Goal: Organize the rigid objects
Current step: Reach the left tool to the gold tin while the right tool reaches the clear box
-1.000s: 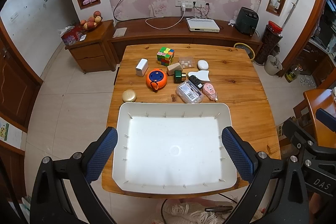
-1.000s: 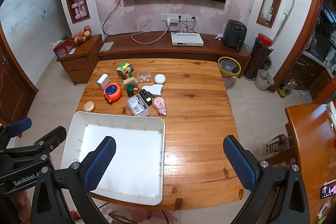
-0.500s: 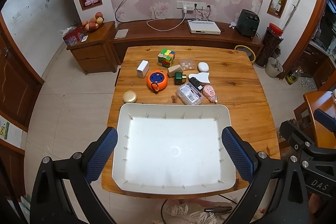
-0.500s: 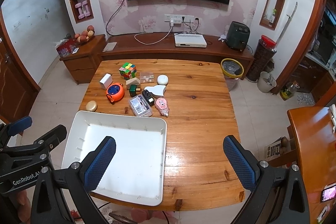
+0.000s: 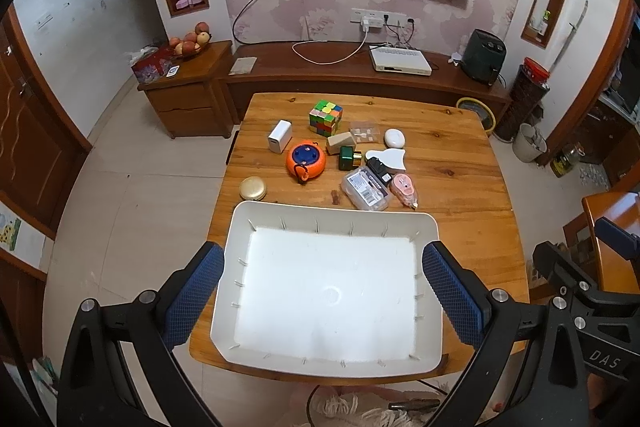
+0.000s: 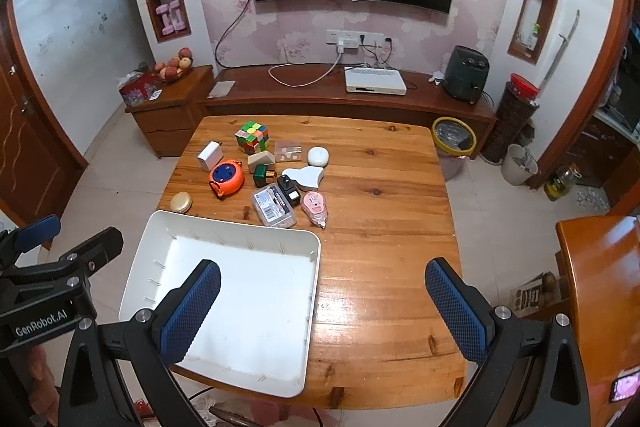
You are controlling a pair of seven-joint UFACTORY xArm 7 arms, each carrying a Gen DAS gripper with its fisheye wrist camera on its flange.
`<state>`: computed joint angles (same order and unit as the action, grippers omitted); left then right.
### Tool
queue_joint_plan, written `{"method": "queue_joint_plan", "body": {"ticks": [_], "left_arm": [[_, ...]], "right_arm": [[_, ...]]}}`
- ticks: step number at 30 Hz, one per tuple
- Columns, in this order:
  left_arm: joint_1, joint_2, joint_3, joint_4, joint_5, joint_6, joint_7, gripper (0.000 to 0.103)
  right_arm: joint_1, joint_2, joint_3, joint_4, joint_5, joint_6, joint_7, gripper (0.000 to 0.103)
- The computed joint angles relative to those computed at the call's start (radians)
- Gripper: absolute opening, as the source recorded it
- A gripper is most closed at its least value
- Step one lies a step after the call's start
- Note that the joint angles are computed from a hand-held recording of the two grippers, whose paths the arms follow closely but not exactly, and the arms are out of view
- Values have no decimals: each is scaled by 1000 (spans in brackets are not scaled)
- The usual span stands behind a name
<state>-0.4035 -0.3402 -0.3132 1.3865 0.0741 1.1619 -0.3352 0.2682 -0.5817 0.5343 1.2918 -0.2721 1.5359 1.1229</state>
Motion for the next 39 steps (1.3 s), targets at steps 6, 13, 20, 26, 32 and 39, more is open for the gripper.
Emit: {"method": "queue_joint_plan", "body": {"ticks": [6, 13, 20, 26, 32, 39], "left_arm": [[6, 24, -20, 29, 46, 23, -43, 100], [14, 78, 15, 112, 32, 88, -49, 100], [62, 150, 64, 190, 76, 89, -73, 100], [81, 289, 111, 282, 81, 89, -27, 100], [76, 493, 154, 400, 35, 136, 75, 100], [77, 786, 191, 607, -71, 278, 134, 100]], "right_arm": [[16, -44, -48, -67, 8, -76, -58, 102], [26, -75, -92, -152, 48, -230, -130, 102], [16, -9, -109, -173, 67, -325, -190, 102], [12, 96, -153, -141, 65, -364, -225, 102], [14, 238, -222, -109, 70, -401, -264, 102], [29, 407, -353, -116, 265, -544, -391, 102]]}}
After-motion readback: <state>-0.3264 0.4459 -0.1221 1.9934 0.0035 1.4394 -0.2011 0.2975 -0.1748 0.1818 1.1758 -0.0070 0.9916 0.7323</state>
